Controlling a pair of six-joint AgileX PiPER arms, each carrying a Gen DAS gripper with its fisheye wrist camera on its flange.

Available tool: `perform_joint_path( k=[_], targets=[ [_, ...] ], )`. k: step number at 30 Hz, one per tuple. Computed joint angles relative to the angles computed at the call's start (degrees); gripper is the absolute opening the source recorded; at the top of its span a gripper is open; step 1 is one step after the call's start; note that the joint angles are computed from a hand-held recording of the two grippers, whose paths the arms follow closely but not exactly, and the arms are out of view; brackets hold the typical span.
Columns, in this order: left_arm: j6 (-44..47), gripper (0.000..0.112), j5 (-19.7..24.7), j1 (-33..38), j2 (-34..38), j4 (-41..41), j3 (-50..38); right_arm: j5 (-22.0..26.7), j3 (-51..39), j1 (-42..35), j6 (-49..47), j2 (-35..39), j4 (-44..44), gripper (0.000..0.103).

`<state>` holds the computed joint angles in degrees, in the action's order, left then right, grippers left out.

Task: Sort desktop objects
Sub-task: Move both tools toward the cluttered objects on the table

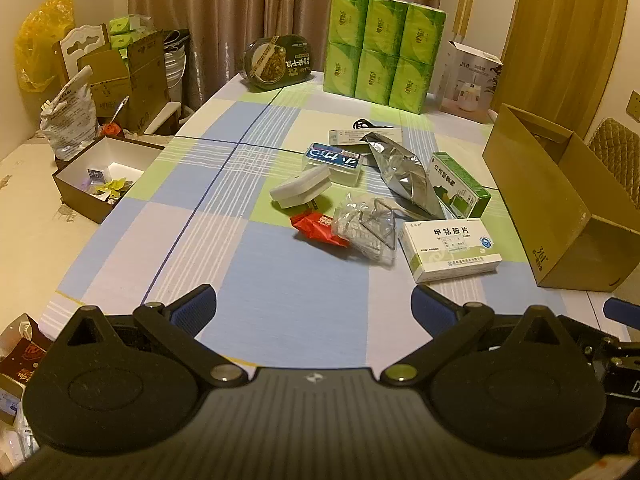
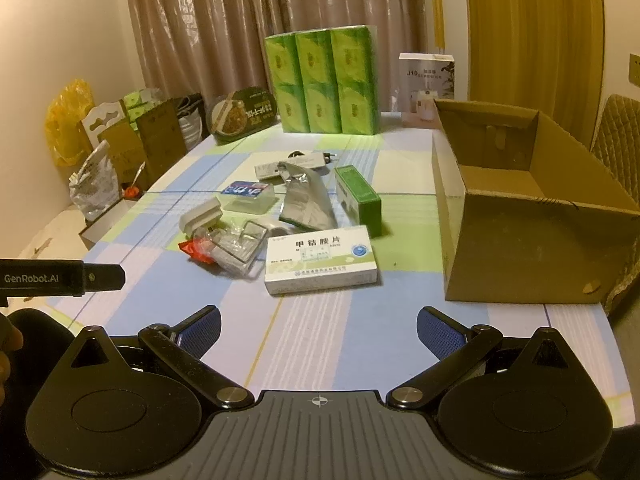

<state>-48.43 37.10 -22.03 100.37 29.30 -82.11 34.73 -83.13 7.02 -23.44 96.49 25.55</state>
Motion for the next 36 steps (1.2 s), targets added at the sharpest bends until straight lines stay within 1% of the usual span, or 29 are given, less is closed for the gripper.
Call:
perform_joint_path(
  k=[14, 19, 22, 25, 29, 34, 36],
  targets=[
    [4.57, 0.102, -0.86, 1.34, 0.9, -0.9, -1.66, -0.24, -0.8, 0.12, -1.34, 1.44, -0.41, 0.101],
    [7.95, 0.102, -1.24, 2.55, 1.56, -2.42, -2.73, -0.03, -1.6, 0.08, -2.04, 2.26, -0.4, 0.101],
    [11.5, 0.102, -1.56, 3.28, 2.04, -4.2, -3.53, 0.36, -2.57, 0.1, -4.07, 3.04, 0.42, 0.101],
    [16.58, 0.102, -1.64, 3.98, 2.8, -7.04, -4.71, 1.74, -4.74, -0.14, -11.46, 4.41, 3.21, 0.101],
    [27.55, 0.102, -1.27, 5.07, 4.32, -13.0, -7.1, 5.25, -11.04, -0.41, -24.78, 8.07, 5.08, 0.101],
    [40.71, 0.102, -1.11, 5.8, 7.26, -17.26, -10.87, 11.68, -23.81, -0.76, -38.37, 16.09, 2.48, 0.101],
    [46.57, 0.102, -2.05, 6.22, 8.57, -19.33, -12.13, 16.36, -31.08, -0.83, -43.78, 20.6, 0.59, 0.101]
  ],
)
